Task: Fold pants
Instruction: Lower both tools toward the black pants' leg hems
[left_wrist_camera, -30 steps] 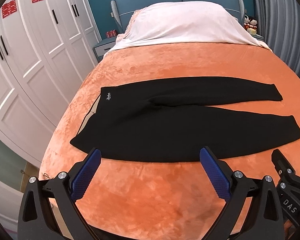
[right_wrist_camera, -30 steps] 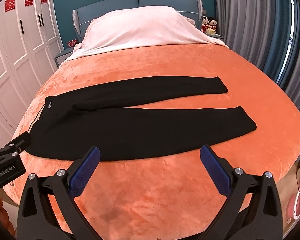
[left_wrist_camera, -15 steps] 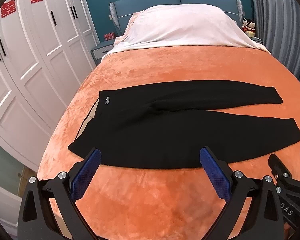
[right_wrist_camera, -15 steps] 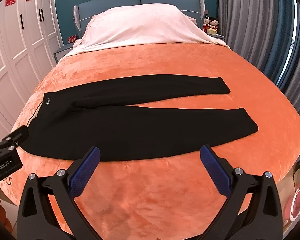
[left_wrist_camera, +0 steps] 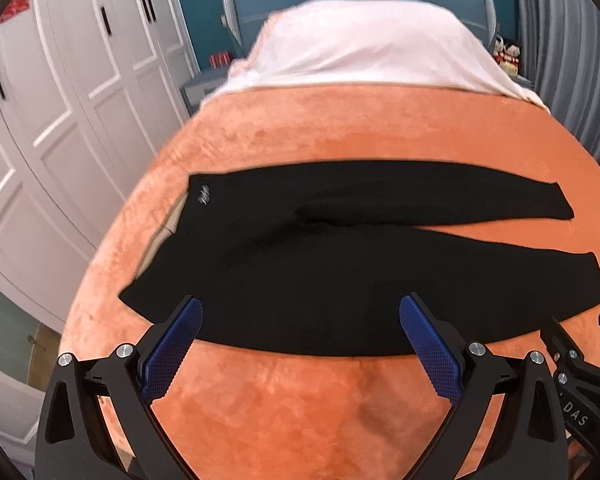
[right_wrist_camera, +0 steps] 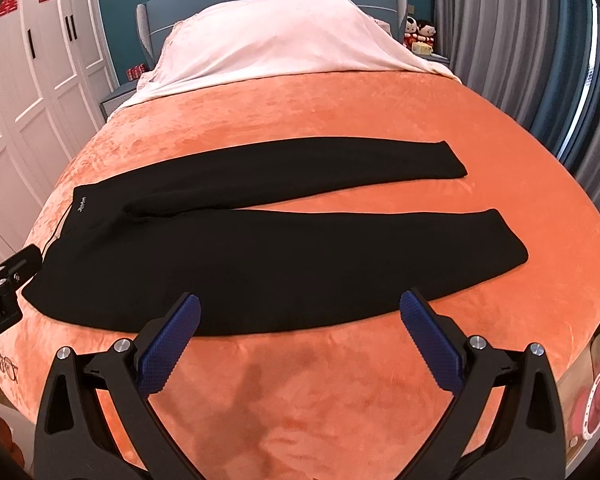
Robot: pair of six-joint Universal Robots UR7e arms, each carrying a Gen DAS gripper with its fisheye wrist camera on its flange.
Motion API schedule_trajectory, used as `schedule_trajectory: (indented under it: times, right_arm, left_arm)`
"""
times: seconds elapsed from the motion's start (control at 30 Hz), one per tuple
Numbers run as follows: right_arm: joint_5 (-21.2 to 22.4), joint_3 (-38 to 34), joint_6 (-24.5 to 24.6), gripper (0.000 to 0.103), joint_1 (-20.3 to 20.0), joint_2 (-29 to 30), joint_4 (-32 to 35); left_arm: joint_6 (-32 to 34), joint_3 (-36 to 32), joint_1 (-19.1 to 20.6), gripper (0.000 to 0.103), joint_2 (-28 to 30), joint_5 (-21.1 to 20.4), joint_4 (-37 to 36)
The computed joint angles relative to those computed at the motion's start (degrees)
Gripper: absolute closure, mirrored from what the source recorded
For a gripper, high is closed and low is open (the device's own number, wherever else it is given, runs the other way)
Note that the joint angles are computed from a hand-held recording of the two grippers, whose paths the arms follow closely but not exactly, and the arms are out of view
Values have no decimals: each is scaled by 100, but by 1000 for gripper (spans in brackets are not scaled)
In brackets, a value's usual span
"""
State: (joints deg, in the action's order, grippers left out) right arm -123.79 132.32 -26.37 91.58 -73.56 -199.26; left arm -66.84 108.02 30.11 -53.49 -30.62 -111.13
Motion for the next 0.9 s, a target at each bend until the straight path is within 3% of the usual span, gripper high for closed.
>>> schedule_trajectory:
  times: [0.17,0.27,0.37,0.53,0.73,0.9]
  right_arm:
    - [563,-576,-80,5,-505,-2,542]
    - [564,-1177,-247,5,-830,188,613]
    - [532,-2050,-444,5,-1087,514,912]
    - [753,-3844,-398,5,-1499,1227,2080]
    - [590,-5905,-233,5,-1828,2260,3156]
    - [516,-7056,-672,5,-1922,2967,3529]
  left_arm:
    - [531,-140,287,5,240,-41,-618]
    - [956,-169,437,5,369,10,-1205]
    - [1211,-212,550,5,518,204,-1553]
    - [1913,-370,800,5,871,222,-2468]
    - [2062,-776,1018,5,1317,237,-2602]
    - [2071,-1133,1180,5,1615,325,-2210]
